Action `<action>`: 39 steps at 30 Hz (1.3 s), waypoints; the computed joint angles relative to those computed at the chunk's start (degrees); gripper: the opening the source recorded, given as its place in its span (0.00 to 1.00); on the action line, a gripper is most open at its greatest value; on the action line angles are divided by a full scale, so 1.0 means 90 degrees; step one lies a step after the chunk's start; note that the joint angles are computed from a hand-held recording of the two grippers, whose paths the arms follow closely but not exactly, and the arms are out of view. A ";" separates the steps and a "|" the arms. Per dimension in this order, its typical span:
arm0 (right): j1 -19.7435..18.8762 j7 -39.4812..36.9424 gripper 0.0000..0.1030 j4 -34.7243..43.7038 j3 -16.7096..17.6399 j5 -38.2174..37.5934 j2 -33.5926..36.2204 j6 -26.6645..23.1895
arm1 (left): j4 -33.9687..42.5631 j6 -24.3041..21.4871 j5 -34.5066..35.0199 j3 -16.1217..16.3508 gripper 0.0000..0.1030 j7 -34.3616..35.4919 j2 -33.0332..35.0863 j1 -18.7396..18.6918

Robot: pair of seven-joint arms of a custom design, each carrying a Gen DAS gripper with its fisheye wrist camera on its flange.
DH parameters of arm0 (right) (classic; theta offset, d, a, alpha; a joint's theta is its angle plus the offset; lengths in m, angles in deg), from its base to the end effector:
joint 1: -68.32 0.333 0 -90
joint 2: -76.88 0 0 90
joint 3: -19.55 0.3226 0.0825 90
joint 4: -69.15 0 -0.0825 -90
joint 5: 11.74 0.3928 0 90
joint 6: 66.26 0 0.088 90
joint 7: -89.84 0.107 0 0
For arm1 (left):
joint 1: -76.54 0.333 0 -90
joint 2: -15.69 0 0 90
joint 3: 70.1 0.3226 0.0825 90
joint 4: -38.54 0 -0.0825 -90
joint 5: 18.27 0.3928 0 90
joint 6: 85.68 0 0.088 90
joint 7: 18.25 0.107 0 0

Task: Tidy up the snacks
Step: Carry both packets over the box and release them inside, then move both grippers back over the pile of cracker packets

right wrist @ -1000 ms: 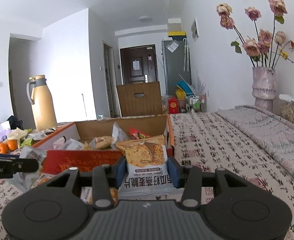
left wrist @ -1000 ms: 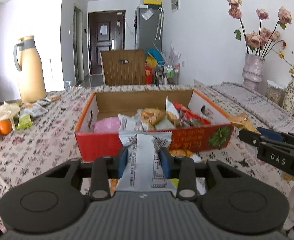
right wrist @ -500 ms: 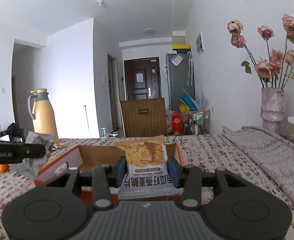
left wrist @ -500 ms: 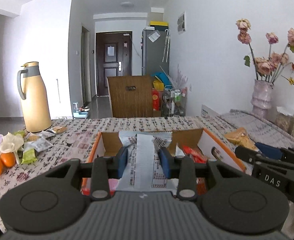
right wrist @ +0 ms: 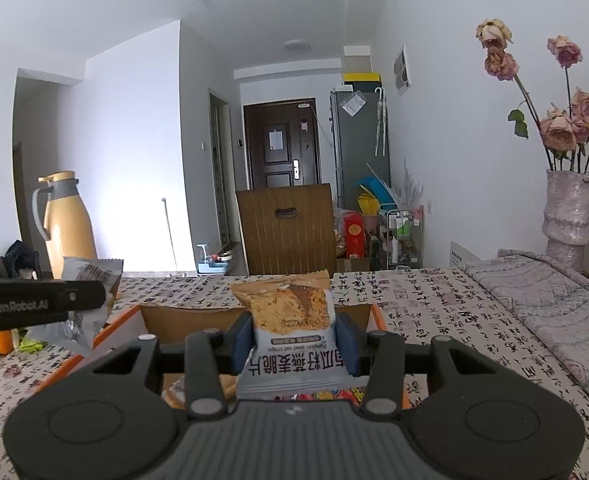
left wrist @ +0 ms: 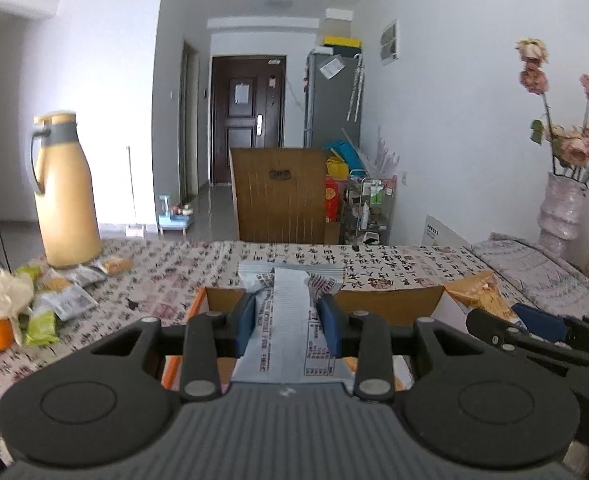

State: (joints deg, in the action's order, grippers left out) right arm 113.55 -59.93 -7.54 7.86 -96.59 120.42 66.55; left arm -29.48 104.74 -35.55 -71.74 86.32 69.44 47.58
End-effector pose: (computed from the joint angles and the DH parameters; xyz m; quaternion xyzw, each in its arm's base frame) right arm 0.6381 0.4506 0.3239 -0.4421 0.6695 -0.4645 0.3749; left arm 0.7227 -0.3791 0.3589 -0.4480 0.6966 -0.4847 0.2811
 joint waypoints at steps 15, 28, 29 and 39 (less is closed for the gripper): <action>-0.0138 0.0096 0.43 0.0227 -0.0129 0.0623 0.0336 0.0336 | 0.1247 -0.0848 0.0730 0.0248 0.35 -0.0960 0.0912 0.0071; -0.0014 0.0403 1.00 0.0046 -0.0150 0.0558 0.0236 0.0018 | 0.0928 -0.0400 0.0227 0.1369 1.00 -0.1814 0.0833 -0.0514; -0.0041 0.0371 1.00 0.0065 -0.0121 0.0600 0.0245 0.0007 | 0.0954 -0.0451 0.0227 0.1374 1.00 -0.1833 0.0842 -0.0512; -0.0071 0.0295 1.00 0.0076 -0.0090 0.0676 0.0248 -0.0020 | 0.0905 -0.0551 0.0457 0.1353 1.00 -0.1993 0.0809 -0.0490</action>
State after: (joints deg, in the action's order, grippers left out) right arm 112.91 -57.27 -6.85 7.04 -90.51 122.65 66.38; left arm -21.34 99.77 -31.44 -59.57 68.39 76.72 43.17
